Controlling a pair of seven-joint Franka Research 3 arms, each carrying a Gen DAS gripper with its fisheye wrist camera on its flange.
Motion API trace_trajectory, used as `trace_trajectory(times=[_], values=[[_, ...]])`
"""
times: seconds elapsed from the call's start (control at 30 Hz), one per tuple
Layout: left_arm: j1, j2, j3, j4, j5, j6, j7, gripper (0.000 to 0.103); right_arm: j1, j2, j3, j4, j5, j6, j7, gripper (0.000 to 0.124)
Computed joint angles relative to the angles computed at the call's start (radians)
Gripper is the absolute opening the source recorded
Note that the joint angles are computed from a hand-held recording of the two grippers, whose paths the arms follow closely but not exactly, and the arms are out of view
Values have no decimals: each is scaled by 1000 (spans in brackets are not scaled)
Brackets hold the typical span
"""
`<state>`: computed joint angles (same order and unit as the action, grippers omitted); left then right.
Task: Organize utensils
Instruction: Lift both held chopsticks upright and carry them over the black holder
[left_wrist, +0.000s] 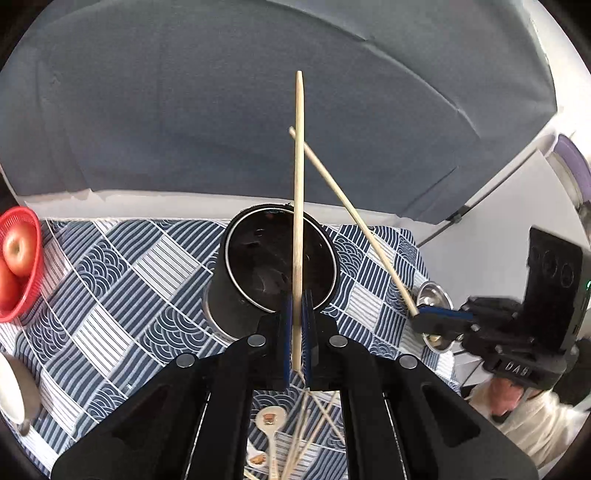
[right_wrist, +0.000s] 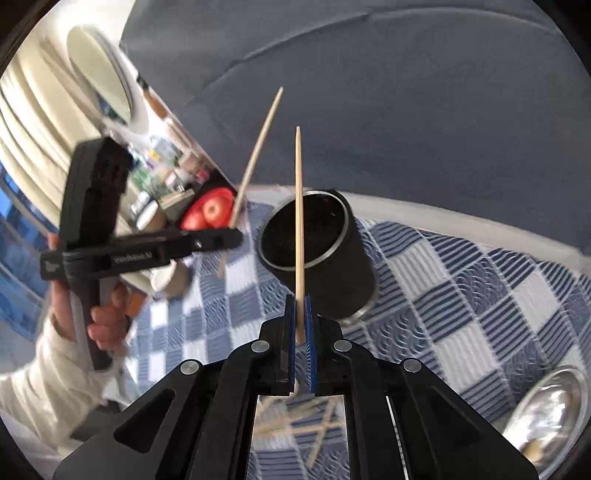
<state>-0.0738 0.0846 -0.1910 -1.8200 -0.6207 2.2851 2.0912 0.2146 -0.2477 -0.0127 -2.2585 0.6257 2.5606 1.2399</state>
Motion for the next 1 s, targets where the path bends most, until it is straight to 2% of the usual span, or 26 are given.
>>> trace_trajectory(times=[0.1,0.3,0.5,0.53,0.67,0.73,0.83,1.0], values=[[2,-11,0,-21,-32,43,37,5,-27,-3,1,34,-86,-100,47,5],[10,21,-9,-16,-177,128,164,5,-61,40,-7,180,-189,-380,110,5],[25,84,-40,20,-287,158,270,5,-83,142,-2,374,-266,-648,188,5],[28,89,-40,30,-274,134,245,5,-85,166,-2,414,-276,-697,196,5],[34,119,-63,41,-313,160,294,5,-96,264,-4,553,-267,-837,235,5],[37,129,-73,43,-332,162,318,5,-100,311,-3,614,-261,-891,247,5],[37,140,-83,42,-342,167,336,5,-107,373,-4,692,-272,-930,262,5],[37,126,-88,9,-339,185,378,5,-121,460,-6,794,-274,-955,275,5]])
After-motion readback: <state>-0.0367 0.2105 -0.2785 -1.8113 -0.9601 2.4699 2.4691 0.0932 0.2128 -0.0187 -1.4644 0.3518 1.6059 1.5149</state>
